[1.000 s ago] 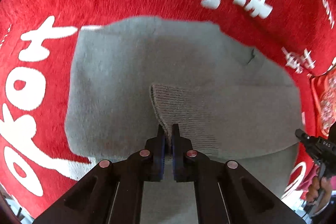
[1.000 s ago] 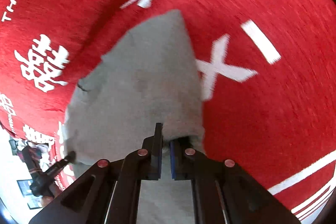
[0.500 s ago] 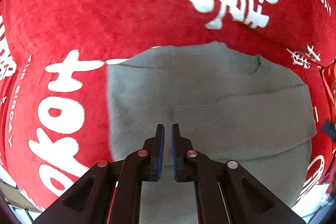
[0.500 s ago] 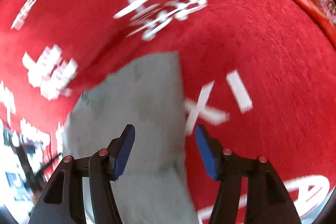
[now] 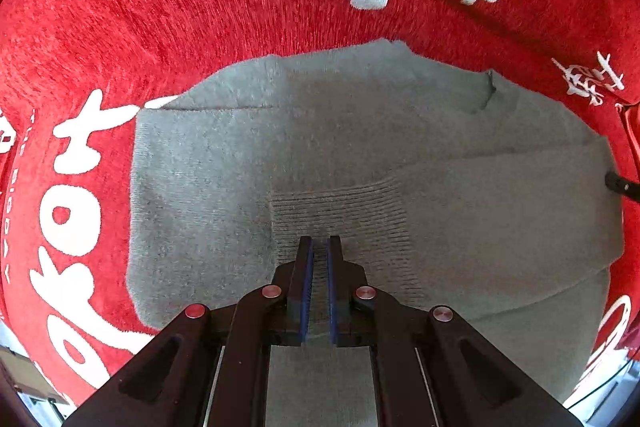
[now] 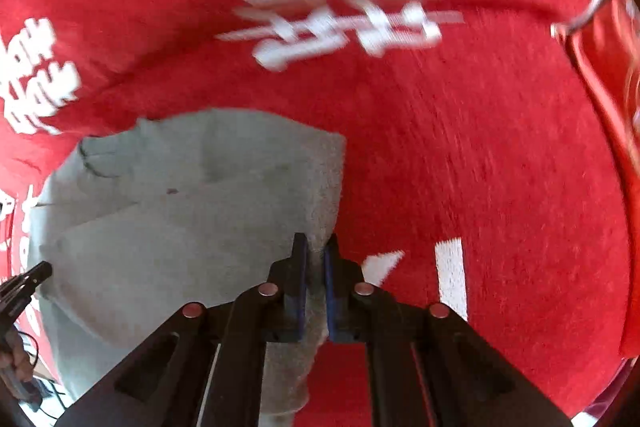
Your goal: Fold small clothes
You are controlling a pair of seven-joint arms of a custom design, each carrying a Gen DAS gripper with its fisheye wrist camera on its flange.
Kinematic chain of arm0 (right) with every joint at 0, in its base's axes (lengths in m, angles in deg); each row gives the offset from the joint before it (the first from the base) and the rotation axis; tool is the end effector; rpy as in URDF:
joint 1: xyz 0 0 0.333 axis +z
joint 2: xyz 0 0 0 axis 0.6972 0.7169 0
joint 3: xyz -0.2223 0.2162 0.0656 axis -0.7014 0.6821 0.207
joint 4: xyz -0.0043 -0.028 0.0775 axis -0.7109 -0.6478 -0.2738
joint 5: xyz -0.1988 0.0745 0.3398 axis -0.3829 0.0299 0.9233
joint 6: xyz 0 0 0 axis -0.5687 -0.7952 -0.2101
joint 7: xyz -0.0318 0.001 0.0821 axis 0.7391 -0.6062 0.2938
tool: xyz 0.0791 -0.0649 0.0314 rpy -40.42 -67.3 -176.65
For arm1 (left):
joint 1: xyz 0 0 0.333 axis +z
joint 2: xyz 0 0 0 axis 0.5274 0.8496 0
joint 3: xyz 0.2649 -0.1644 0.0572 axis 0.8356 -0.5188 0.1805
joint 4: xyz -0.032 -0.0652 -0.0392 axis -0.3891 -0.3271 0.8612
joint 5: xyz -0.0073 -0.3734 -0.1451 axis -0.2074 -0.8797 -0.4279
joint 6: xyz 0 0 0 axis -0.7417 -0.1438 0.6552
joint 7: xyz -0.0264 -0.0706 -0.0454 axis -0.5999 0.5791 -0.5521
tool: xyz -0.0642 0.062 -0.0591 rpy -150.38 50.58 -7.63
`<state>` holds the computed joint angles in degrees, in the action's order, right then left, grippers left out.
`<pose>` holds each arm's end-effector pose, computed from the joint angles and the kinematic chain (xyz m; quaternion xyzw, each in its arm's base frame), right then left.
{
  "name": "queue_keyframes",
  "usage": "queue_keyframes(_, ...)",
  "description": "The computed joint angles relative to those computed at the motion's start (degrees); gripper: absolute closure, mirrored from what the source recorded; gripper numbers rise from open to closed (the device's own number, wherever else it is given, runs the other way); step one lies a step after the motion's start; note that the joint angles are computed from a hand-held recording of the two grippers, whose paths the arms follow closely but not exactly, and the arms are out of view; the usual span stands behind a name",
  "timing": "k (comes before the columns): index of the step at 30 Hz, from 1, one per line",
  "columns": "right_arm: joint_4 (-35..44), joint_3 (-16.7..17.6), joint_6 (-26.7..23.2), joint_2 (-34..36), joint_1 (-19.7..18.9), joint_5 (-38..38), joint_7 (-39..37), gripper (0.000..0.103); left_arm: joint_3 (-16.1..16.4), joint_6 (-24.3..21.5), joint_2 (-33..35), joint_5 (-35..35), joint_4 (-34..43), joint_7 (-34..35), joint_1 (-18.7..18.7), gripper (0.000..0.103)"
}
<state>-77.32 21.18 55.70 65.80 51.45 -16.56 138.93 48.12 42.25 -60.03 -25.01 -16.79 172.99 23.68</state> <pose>0.4830 0.1054 0.4183 -0.4474 0.8806 -0.0692 0.1402 0.6384 -0.2291 0.4302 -0.5014 0.8606 -0.0848 0.0296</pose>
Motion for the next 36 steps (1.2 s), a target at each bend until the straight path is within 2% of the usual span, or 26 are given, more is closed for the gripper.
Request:
queue_keyframes(2,-1.3,0.0,0.9,-1.4,-0.4,0.5,2.1,0.083,0.0,1.2,0.1,0.8,-0.3,0.2,-0.3,0.096)
queue_keyframes(4,-1.7,0.5,-2.1,-3.2,-1.0,0.4,4.9,0.076,-0.1,0.7,0.3,1.1,0.1,1.2,-0.3,0.096)
queue_keyframes(7,-3.8,1.1,-2.4,-7.4,-0.4,2.1,6.3,0.076,0.5,0.1,-0.2,2.7,0.1,1.3,-0.4,0.096)
queue_keyframes(10,-3.3,2.3,-1.9,-9.1,1.3,3.7,4.5,0.076,0.7,-0.9,-1.3,2.3,-0.2,1.2,0.3,0.096)
queue_keyframes(15,0.1,4.6,-3.1,-4.7,3.9,3.7,2.5,0.076,0.7,-0.9,-3.2,1.4,-2.3,2.6,0.9,0.096)
queue_keyframes(17,0.2,4.5,-5.4,-3.2,4.7,3.6,2.4,0.079,0.8,-1.3,-3.0,2.6,-2.8,1.9,0.3,0.096)
queue_keyframes(19,-1.7,4.2,-3.4,-4.2,5.0,3.1,3.2,0.079,0.9,-0.6,-3.1,3.0,-3.8,1.5,0.2,0.096)
queue_keyframes(21,-2.1,3.5,-4.3,-5.5,5.4,4.4,3.1,0.079,0.8,-0.4,-3.5,2.3,-4.2,2.1,0.6,0.096)
queue_keyframes(28,-1.8,4.7,-7.3,-8.2,6.0,6.2,6.5,0.074,1.2,-1.7,-4.6,1.0,-4.4,1.9,1.4,0.096)
queue_keyframes(36,0.8,4.8,-3.8,-5.4,8.2,9.1,6.5,0.061,1.6,-2.8,-5.8,1.1,-5.2,1.8,1.7,0.096)
